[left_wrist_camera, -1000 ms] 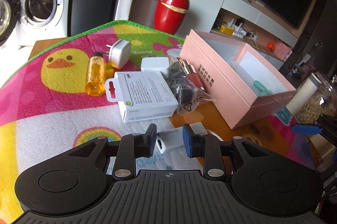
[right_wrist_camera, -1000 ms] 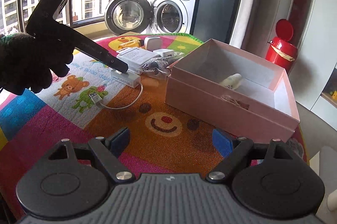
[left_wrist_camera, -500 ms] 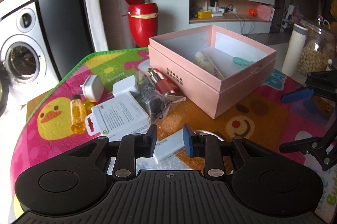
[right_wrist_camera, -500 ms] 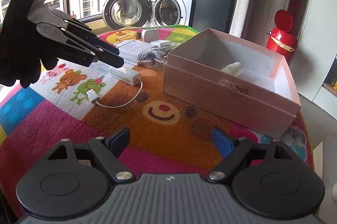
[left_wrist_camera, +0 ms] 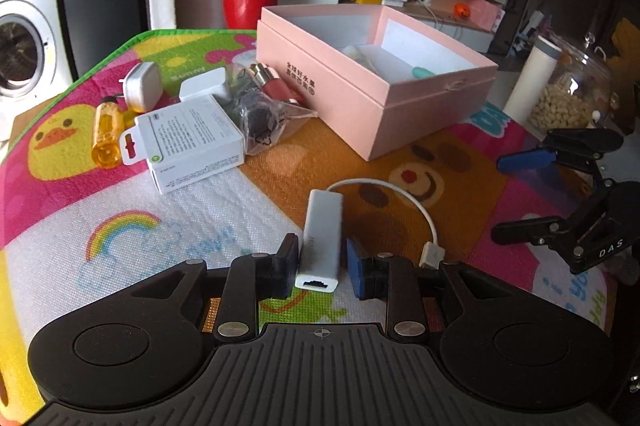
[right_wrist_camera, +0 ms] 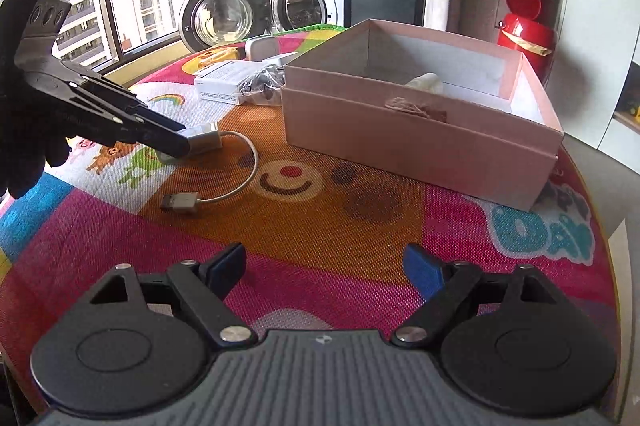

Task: Organize rigid objects
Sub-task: 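Grasp the white USB adapter with the left gripper, then grasp the grey plug with the right gripper while the left holds the adapter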

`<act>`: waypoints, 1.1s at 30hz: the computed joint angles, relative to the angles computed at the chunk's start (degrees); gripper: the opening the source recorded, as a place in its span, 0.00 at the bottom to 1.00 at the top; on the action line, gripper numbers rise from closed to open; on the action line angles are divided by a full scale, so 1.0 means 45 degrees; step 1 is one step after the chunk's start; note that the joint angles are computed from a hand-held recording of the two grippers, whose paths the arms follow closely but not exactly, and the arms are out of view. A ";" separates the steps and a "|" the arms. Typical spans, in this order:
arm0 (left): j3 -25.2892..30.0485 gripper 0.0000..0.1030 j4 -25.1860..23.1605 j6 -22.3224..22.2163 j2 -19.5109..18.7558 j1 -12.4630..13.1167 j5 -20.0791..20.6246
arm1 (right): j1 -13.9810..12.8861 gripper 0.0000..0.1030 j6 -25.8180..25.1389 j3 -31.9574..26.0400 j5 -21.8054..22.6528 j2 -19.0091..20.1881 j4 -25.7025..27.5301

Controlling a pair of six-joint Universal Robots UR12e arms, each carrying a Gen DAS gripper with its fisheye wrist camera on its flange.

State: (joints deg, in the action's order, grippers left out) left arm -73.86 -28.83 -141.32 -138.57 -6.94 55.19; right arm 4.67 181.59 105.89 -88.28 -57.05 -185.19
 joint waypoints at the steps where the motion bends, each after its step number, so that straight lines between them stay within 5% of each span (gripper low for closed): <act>1: -0.0185 0.29 0.0521 -0.0024 0.0056 -0.0095 0.0400 | 0.0001 0.84 -0.0015 -0.0010 0.0024 0.0007 0.0013; 8: -0.0523 0.29 0.2823 -0.2417 -0.0111 -0.0507 0.1725 | 0.0036 0.84 -0.0056 -0.0004 -0.0152 -0.0009 -0.0021; 12: -0.0762 0.29 0.2895 -0.3420 0.0010 -0.0397 0.1535 | 0.0169 0.84 -0.1314 -0.0385 -0.0538 -0.0019 -0.0713; 16: -0.1298 0.24 0.3695 -0.4759 0.0133 -0.0162 0.0920 | 0.0049 0.84 -0.1853 -0.1840 0.0699 0.0135 -0.0196; 20: -0.2249 0.24 0.5581 -0.6567 0.0301 0.0168 0.0808 | 0.0085 0.84 -0.0990 -0.4865 0.1498 0.1170 0.2695; 25: -0.3195 0.24 0.7475 -0.7422 0.0474 0.0419 0.1386 | 0.0253 0.80 0.0636 -0.9521 0.1611 0.3503 0.7373; 27: -0.3212 0.24 0.7647 -0.7710 0.0441 0.0493 0.1184 | 0.0323 0.72 0.1405 -1.1163 0.1503 0.4460 0.8751; 32: -0.3080 0.24 0.7531 -0.8199 0.0339 0.0613 0.0730 | 0.0484 0.69 0.2258 -1.3818 0.1071 0.6072 1.0651; 33: -0.3065 0.24 0.7532 -0.8337 0.0314 0.0656 0.0589 | 0.0489 0.60 0.2439 -1.4006 0.1162 0.6207 1.0866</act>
State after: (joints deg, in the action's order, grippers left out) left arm -87.66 5.07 -178.83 -137.16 -3.99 57.84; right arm 6.87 192.56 42.87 -83.05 -29.12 -136.30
